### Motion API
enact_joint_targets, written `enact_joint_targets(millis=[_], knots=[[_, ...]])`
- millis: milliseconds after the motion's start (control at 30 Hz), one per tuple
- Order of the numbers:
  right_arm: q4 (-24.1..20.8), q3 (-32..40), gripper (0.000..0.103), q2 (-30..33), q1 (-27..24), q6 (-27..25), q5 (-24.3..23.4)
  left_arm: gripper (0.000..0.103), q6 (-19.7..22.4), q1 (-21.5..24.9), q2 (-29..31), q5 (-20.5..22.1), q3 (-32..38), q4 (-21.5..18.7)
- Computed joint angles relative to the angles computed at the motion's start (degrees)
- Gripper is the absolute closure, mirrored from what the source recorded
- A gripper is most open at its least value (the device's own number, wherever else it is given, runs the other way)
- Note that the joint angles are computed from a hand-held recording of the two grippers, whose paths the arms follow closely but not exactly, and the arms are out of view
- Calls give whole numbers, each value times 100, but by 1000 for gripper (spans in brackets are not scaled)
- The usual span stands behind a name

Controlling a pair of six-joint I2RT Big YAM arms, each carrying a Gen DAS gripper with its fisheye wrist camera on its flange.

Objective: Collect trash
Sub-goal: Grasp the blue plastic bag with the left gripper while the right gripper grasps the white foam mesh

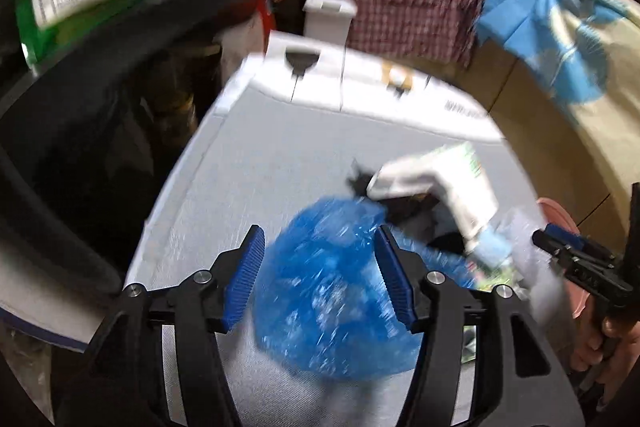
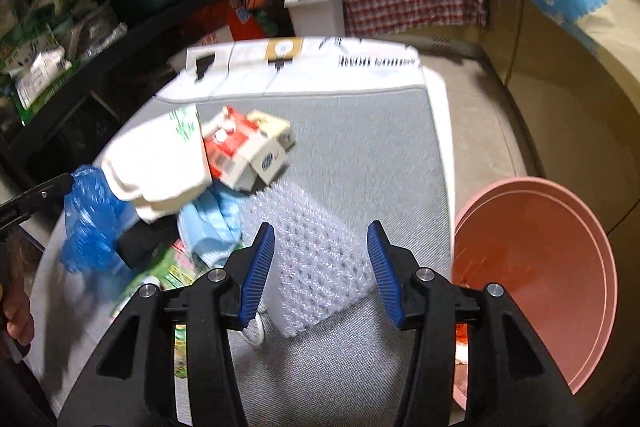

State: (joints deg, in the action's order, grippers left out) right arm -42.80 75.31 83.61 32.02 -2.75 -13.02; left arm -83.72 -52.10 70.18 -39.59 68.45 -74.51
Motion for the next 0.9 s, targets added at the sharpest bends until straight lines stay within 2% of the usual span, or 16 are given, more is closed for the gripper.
enact_joint_targets(millis=[133, 200, 233, 300, 333, 400, 467, 500, 600, 900], knots=[[-92, 7, 54, 77, 55, -138, 193, 48, -27, 74, 23, 416, -167, 82], [-108, 4, 54, 84, 65, -151, 214, 57, -27, 89, -39, 519, -273, 198], [-111, 4, 54, 86, 69, -164, 238, 67, -31, 101, -50, 572, -295, 194], [-131, -4, 58, 75, 87, -231, 321, 75, -29, 108, -75, 602, -330, 235], [-132, -7, 59, 72, 101, -255, 350, 83, -21, 107, -77, 608, -331, 238], [-139, -35, 68, 43, 124, -341, 440, 89, 1, 85, -62, 569, -293, 180], [-161, -49, 76, 20, 119, -399, 424, 100, 19, 55, -45, 517, -242, 110], [-183, -46, 83, 16, 114, -426, 401, 100, 15, 46, -46, 494, -222, 76], [-152, -85, 90, -65, 83, -427, 337, 102, -85, -26, -53, 327, -124, -114], [42, -291, 92, -560, 2, -310, 135, 102, -463, -361, -16, -206, 259, -702]])
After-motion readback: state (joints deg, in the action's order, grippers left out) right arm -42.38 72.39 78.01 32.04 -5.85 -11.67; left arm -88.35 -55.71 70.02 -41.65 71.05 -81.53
